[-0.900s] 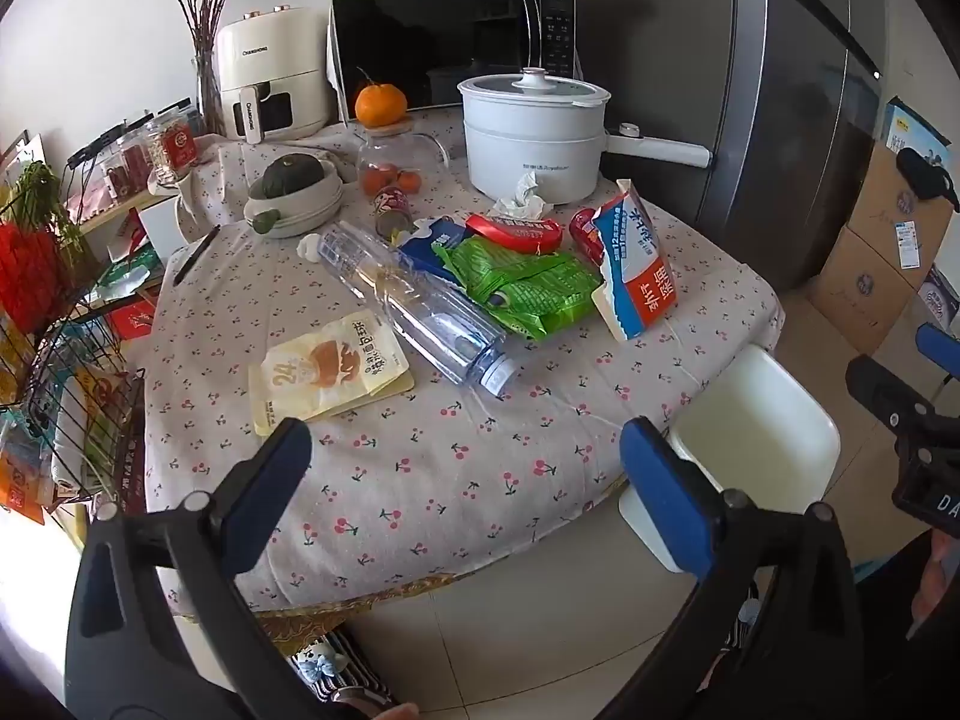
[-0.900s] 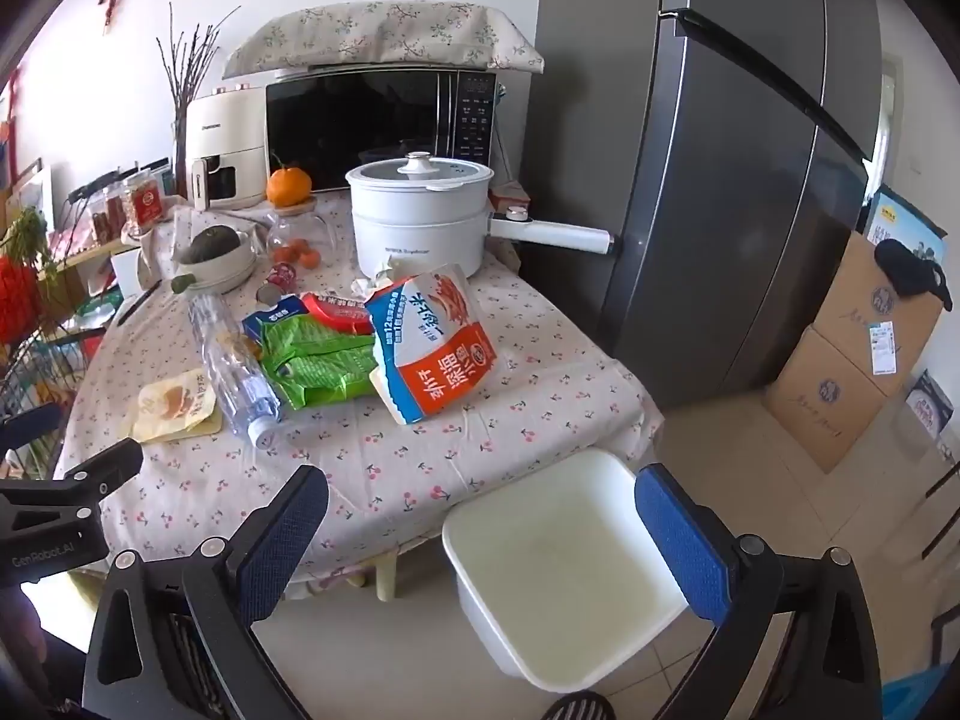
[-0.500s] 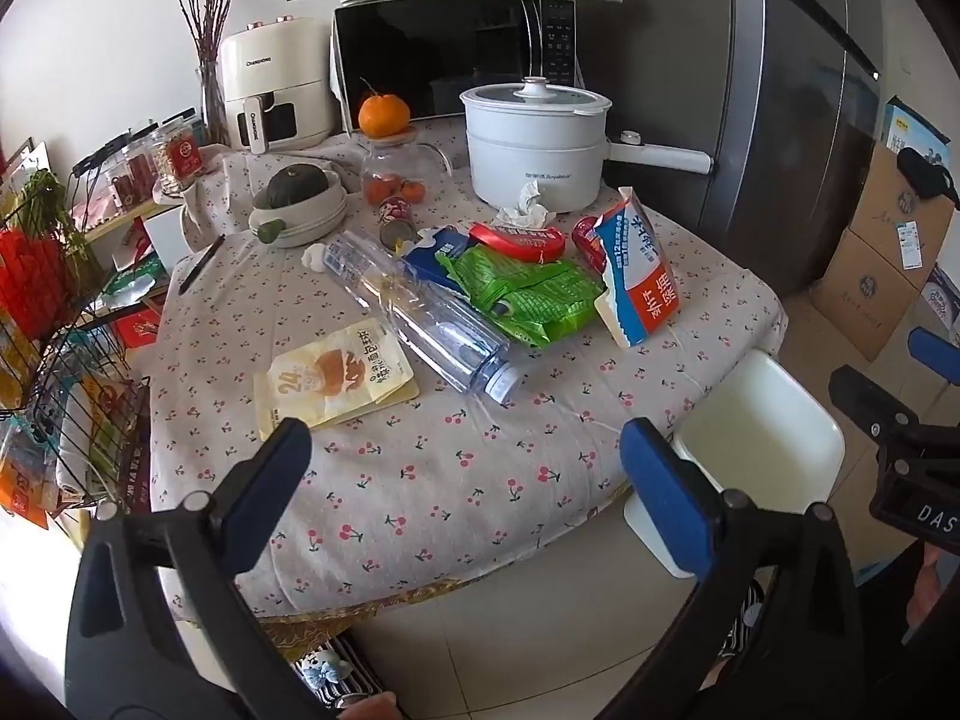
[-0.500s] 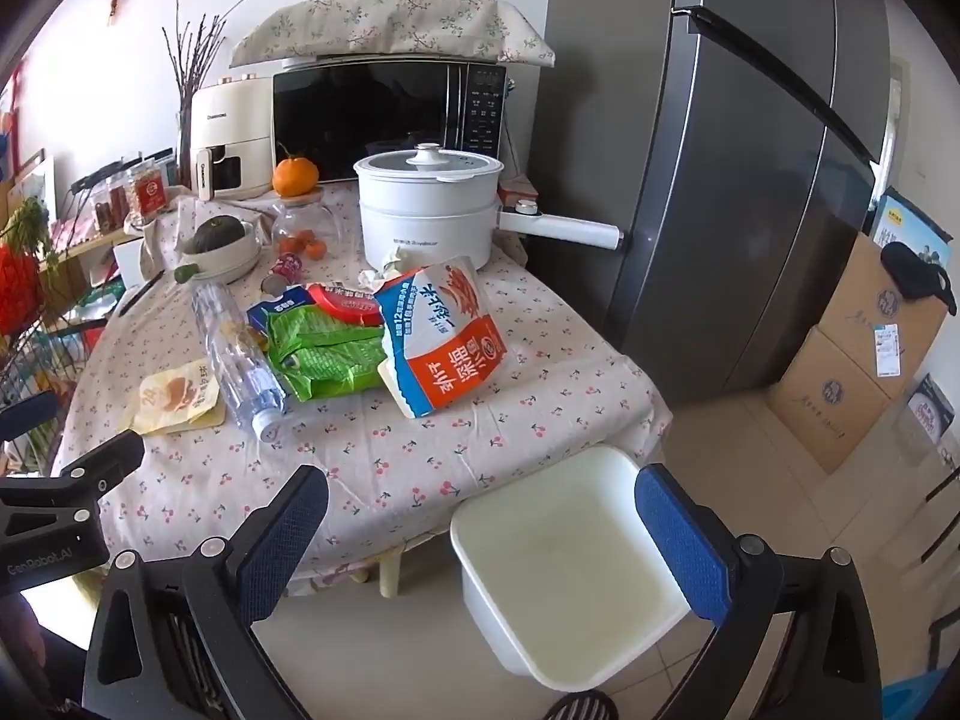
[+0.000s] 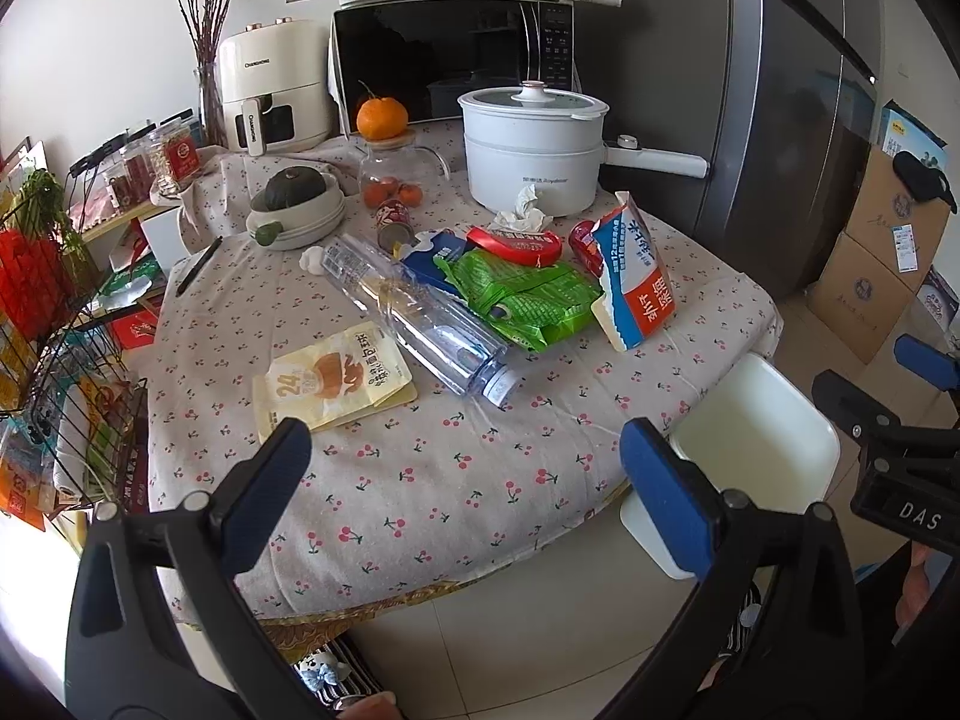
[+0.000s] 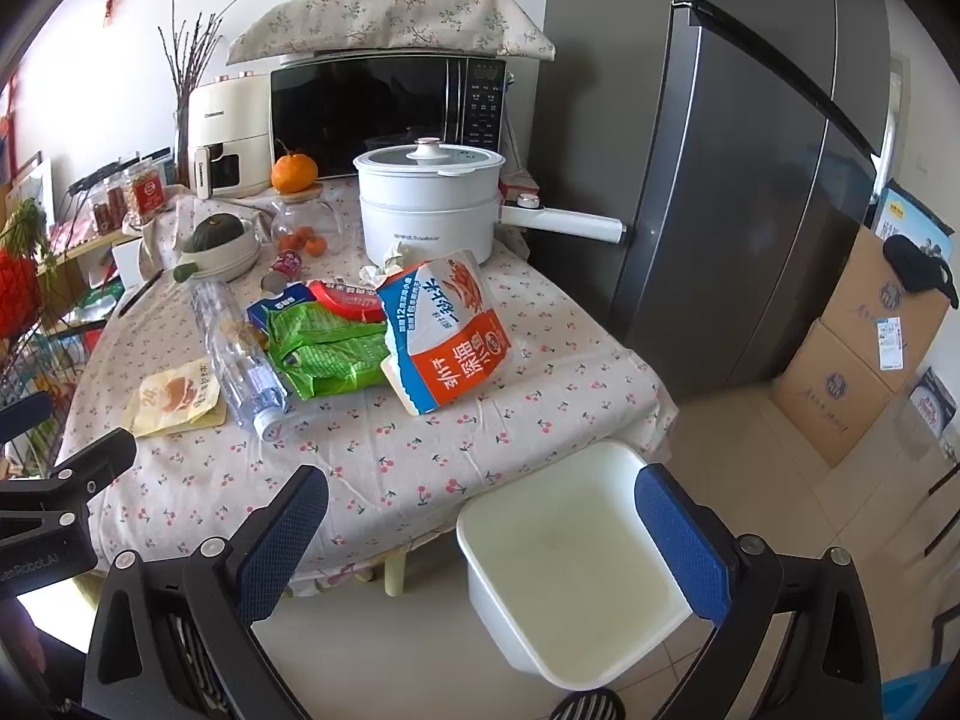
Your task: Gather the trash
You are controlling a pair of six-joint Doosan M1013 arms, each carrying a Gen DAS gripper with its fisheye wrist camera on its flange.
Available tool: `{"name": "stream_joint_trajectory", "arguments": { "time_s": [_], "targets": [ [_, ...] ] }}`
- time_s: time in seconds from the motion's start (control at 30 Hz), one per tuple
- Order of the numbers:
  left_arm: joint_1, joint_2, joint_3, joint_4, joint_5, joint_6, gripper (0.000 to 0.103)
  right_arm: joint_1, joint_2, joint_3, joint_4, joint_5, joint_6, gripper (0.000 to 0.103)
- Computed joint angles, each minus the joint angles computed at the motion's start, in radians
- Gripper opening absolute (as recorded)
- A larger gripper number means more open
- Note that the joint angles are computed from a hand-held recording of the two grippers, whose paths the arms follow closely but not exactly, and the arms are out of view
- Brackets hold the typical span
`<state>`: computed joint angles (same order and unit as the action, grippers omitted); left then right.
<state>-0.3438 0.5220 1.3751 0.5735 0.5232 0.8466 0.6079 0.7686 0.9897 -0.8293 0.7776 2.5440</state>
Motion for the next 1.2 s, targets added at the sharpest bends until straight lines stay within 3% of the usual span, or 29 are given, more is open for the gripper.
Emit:
{"name": "stream_joint_trajectory", "arguments": {
  "time_s": [1.2],
  "targets": [
    [0.001, -0.006, 0.007, -0.009, -0.008, 0.011, 0.102, -0.001, 0.006, -0.006, 0.022, -0.001, -0.009, 0.103]
  ]
}}
